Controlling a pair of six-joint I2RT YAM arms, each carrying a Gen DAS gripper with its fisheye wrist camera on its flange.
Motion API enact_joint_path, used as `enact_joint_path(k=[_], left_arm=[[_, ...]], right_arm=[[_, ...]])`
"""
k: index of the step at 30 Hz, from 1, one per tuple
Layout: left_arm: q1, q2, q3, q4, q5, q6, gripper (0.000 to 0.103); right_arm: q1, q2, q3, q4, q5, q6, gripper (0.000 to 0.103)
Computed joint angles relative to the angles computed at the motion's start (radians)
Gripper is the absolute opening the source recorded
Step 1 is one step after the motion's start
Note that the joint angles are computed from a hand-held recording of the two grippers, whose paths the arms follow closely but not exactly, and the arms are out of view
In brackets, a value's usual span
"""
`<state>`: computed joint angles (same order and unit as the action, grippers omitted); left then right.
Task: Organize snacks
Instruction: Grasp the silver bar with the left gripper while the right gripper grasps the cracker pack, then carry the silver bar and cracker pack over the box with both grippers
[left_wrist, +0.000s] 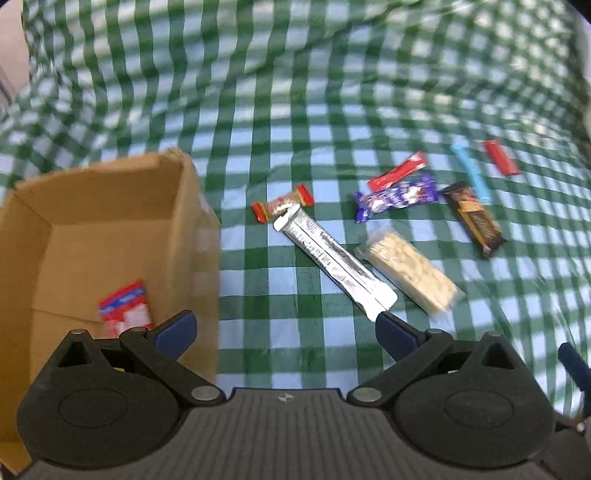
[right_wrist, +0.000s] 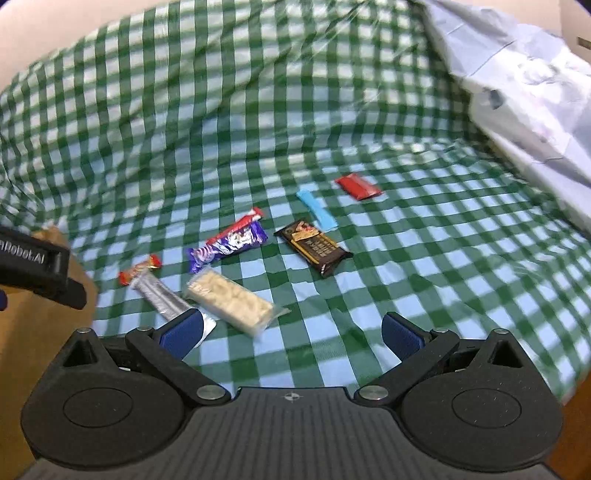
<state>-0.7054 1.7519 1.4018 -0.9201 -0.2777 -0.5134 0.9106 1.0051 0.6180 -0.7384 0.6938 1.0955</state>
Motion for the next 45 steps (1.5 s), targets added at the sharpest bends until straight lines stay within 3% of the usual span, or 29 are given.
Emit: enact_joint_path(k=[1,4,8,14,18,21,25,27,28,29,30,33,38,42,45], left_arm=[[0.010,0.047,0.026,0.007,0.009,-0.006,0.103],[0.026,0.204,0.120,0.024,-0.003,-0.014,0.103],[0.047,0.366,0.232,0.014,-0.028,-0.007,0.103],[0.087,0.543,0.410,-0.014,-0.030,-0.086,0.103],[0.143,0.634,0.517,-0.070,0.065,-0.178,0.103],[0.156,0.603,0.455,-0.023,0.106,-0.221,0.103],[0.144,0.581,0.422,-0.005,0.132,-0.171,0.100],[0.126,0.536,0.366,0.048,0.125,-0.142,0.082],[0.116,0.509,0.339,0.076,0.111,-0.106,0.050],[0.108,0.489,0.325,0.089,0.105,-0.074,0.025],[0.110,0.477,0.324,0.085,0.130,-0.054,0.023],[0.128,0.427,0.289,0.077,0.193,-0.045,0.021],[0.109,0.206,0.084,0.112,0.200,-0.015,0.021],[0.080,-0.004,-0.049,0.095,0.232,0.007,0.021],[0.046,-0.204,-0.145,0.032,0.240,0.020,0.021]], right_arm=[[-0.095,0.014,-0.047,0.134,-0.069,-0.124,0.102],[-0.279,0.141,-0.094,0.379,-0.237,-0.331,0.102],[-0.383,0.340,-0.086,0.576,-0.336,-0.475,0.102],[-0.452,0.510,-0.061,0.744,-0.395,-0.575,0.102],[-0.480,0.575,-0.049,0.808,-0.421,-0.632,0.102],[-0.494,0.610,-0.035,0.851,-0.453,-0.699,0.102],[-0.509,0.653,0.011,0.857,-0.511,-0.798,0.102],[-0.516,0.652,0.023,0.842,-0.545,-0.846,0.099],[-0.520,0.636,0.010,0.849,-0.569,-0.856,0.091],[-0.516,0.601,-0.019,0.872,-0.583,-0.869,0.067],[-0.506,0.573,-0.032,0.862,-0.581,-0.880,0.038],[-0.455,0.487,-0.078,0.800,-0.538,-0.839,0.038],[-0.354,0.266,-0.147,0.672,-0.406,-0.655,0.038],[-0.183,0.044,-0.119,0.444,-0.226,-0.446,0.038],[0.014,-0.040,-0.035,0.236,-0.075,-0.257,0.038]])
